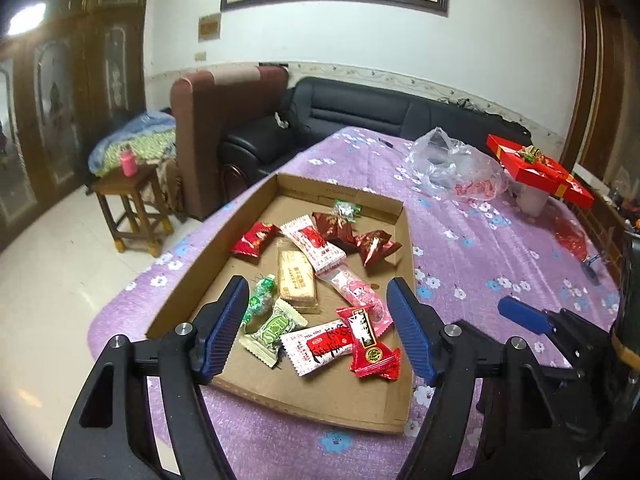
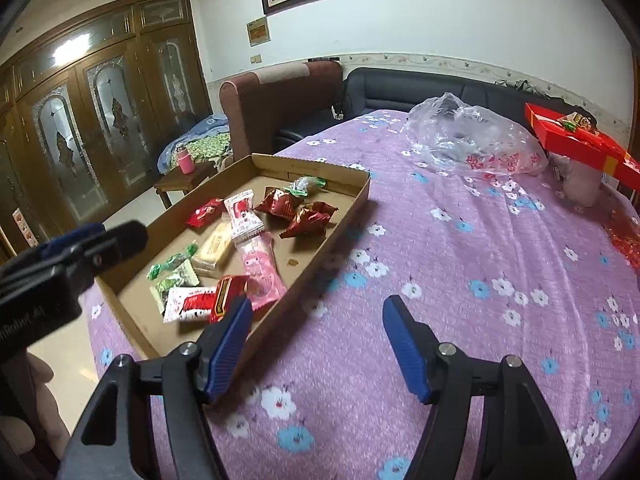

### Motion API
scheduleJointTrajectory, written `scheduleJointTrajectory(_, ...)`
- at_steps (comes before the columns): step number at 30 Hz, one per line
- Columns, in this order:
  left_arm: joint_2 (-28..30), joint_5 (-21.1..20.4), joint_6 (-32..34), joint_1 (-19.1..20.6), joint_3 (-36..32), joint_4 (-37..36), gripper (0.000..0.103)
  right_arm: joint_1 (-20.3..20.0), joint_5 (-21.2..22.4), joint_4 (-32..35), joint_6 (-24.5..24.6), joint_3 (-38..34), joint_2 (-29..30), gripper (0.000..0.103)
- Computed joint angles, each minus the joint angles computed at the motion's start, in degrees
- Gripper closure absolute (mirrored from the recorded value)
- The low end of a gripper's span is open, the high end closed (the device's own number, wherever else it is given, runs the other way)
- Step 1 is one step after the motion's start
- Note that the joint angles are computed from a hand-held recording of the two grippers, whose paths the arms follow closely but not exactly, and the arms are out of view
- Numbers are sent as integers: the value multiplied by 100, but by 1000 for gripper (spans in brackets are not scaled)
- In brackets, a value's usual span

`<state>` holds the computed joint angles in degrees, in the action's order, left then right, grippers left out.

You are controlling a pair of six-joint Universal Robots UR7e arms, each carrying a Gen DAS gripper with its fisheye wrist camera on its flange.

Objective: Organize snacks

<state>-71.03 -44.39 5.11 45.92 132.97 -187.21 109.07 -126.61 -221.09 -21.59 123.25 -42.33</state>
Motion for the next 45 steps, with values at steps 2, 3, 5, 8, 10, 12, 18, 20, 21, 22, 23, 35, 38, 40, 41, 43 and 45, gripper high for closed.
scheduleJointTrajectory(2,61,227,53,-159,87,-228,31,-7,30,-9,12,77,-23,32)
scheduleJointTrajectory(3,92,305,94,-225,126,-357,31,-5,52,-8,23,103,-32,32)
scheduleJointTrajectory(5,154,469,197,-389,239,-703,31,16,111,-51,11,154,-35,32)
scheduleJointTrajectory(8,264,778,396,-631,400,-1268,31,86,158,-202,-94,209,-10,32)
scheduleJointTrajectory(10,487,1294,638,-888,528,-1942,31,139,147,-350,-175,244,13,31)
scheduleJointTrajectory(12,754,1674,948,-1055,629,-2667,25,166,157,-469,-189,297,3,26)
scheduleJointTrajectory(18,404,1168,81,-926,662,-1377,13,192,156,-551,-60,416,-78,25)
scheduleJointTrajectory(20,324,1063,-154,-882,639,-1036,13,214,102,-539,-26,422,-57,25)
scheduleJointTrajectory(21,301,1060,-229,-896,653,-957,13,224,85,-528,-16,422,-46,25)
scheduleJointTrajectory(22,278,1037,-285,-883,649,-885,13,229,82,-523,-15,428,-40,25)
scheduleJointTrajectory(23,247,994,-340,-869,648,-814,13,237,81,-524,-15,430,-28,24)
scheduleJointTrajectory(35,79,653,-617,-701,629,-296,13,361,-10,-447,-126,302,206,17)
scheduleJointTrajectory(38,95,631,-606,-668,631,-360,13,347,-6,-389,-98,277,233,17)
scheduleJointTrajectory(40,60,595,-593,-624,634,-347,13,343,-19,-347,-78,255,255,17)
scheduleJointTrajectory(41,50,571,-624,-597,619,-296,13,340,-22,-331,-70,247,262,17)
scheduleJointTrajectory(43,51,529,-649,-544,594,-250,13,331,-14,-285,-53,234,273,17)
scheduleJointTrajectory(45,40,504,-672,-510,587,-204,13,328,-21,-241,-51,214,294,17)
